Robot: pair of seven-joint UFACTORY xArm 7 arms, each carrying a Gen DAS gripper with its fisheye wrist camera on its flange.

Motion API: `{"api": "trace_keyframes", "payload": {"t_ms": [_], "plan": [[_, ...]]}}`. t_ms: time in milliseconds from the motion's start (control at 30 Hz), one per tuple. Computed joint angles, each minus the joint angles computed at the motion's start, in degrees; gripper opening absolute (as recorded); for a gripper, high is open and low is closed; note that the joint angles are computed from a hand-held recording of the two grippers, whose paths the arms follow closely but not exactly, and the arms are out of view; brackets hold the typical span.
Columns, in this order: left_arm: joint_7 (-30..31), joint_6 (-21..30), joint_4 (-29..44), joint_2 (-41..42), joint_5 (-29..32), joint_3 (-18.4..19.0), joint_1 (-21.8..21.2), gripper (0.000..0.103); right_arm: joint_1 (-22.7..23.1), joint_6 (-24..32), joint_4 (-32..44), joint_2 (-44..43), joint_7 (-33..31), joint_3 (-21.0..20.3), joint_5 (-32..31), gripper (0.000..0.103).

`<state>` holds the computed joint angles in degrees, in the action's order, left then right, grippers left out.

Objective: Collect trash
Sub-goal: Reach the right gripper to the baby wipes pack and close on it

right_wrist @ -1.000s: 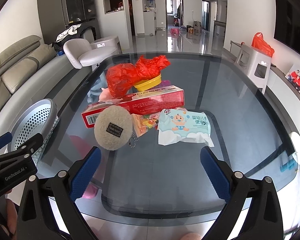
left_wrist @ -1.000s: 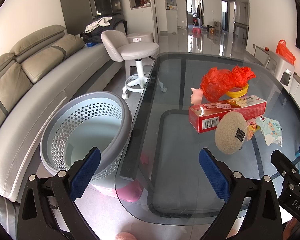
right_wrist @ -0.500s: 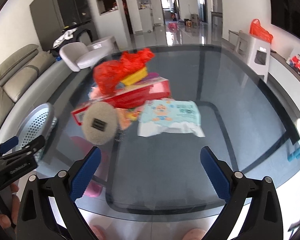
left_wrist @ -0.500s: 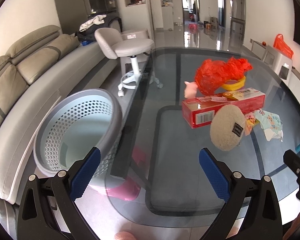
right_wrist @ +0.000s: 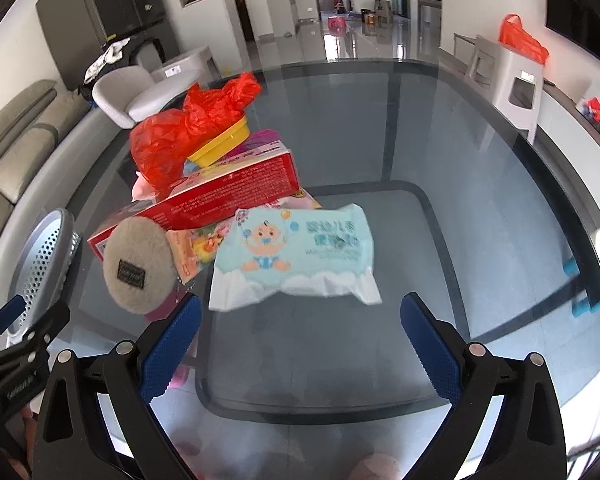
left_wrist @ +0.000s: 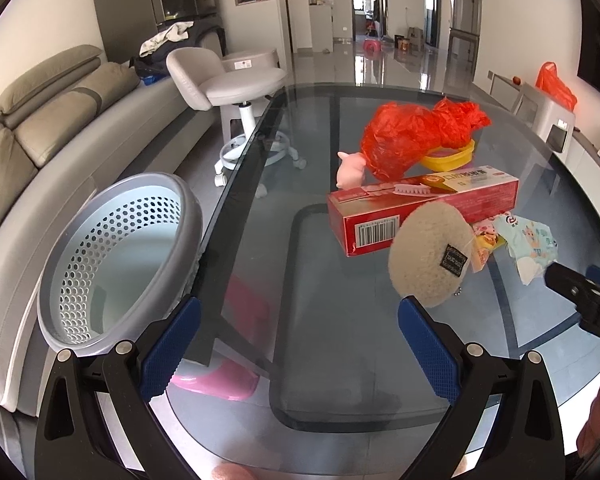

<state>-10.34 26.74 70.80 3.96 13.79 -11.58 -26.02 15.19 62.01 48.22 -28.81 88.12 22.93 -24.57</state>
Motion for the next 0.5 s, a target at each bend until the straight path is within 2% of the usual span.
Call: {"api": "trace_keyframes", "payload": {"t_ms": [300,500], "plan": [[-0.32,1.08,1.38,1.37,0.25,0.28,-0.02,0.097,-1.14,-2.02,1.1,2.92,-2.96,-2.31,-0.52,0.095],[-0.2,0.78,1.47,1.51,0.06,0.38,-0.16,0.097,-0.32,6.22,8.4,10.95,-3.12,0.08,-5.76,0.095]]}}
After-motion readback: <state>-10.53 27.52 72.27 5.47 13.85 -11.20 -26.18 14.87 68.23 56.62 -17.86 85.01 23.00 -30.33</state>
